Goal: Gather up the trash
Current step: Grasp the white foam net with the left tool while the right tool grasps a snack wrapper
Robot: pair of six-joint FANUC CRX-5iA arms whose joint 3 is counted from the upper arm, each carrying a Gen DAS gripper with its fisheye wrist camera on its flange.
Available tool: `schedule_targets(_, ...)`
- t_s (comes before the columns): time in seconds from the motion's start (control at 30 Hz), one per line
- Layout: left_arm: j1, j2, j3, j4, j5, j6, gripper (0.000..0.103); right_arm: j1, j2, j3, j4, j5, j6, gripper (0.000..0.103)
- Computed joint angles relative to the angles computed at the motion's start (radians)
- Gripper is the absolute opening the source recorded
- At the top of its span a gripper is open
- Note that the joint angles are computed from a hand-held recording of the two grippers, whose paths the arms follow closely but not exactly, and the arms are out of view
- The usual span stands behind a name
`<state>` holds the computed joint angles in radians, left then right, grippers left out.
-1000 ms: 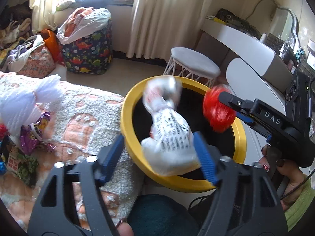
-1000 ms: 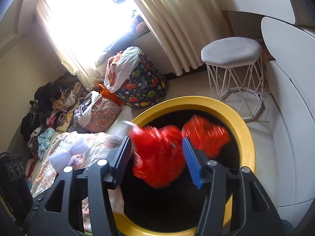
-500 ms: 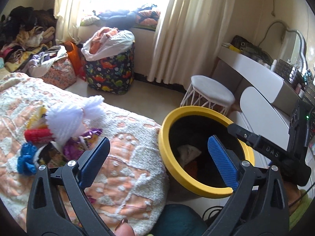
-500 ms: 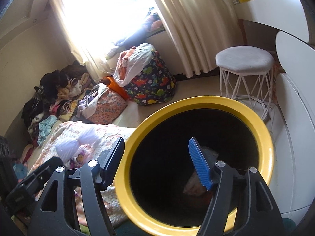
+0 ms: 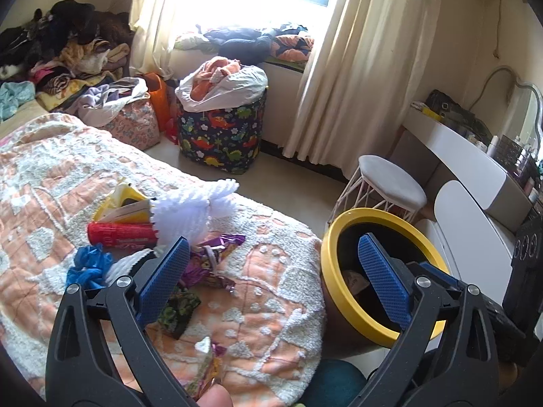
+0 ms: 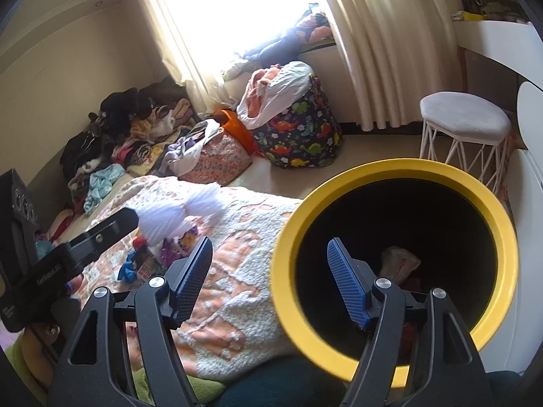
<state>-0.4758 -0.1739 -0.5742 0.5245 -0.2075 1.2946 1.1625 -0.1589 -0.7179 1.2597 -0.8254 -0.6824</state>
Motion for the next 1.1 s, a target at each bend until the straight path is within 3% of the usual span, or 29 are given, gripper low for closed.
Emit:
schedule_targets(0.53,0.124,-0.073,-0.093,0.106,0.006,-0.081,0.091,0.024,0.118,0.124,-0.058,0.122,0.143,0.069)
schedule_targets(0.83,0.156,-0.077,-0.143,0.287,0.007,-0.269,0.091,0.048,0.227,0.248,-0.182,0.168,0.315,0.069)
schedule_targets(1.03,0.158,-0.026,-0.120,0.381,-0.018,-0.389,0.091,0.048,0.280,0.303,-0.273,0.201,0.375,0.069)
schedule_targets(1.1,0.149,-0.001,-0.115,0.458,-0.022,-0.462,0.091,0.047,0.291,0.316,-0.303,0.210,0.393,0.069)
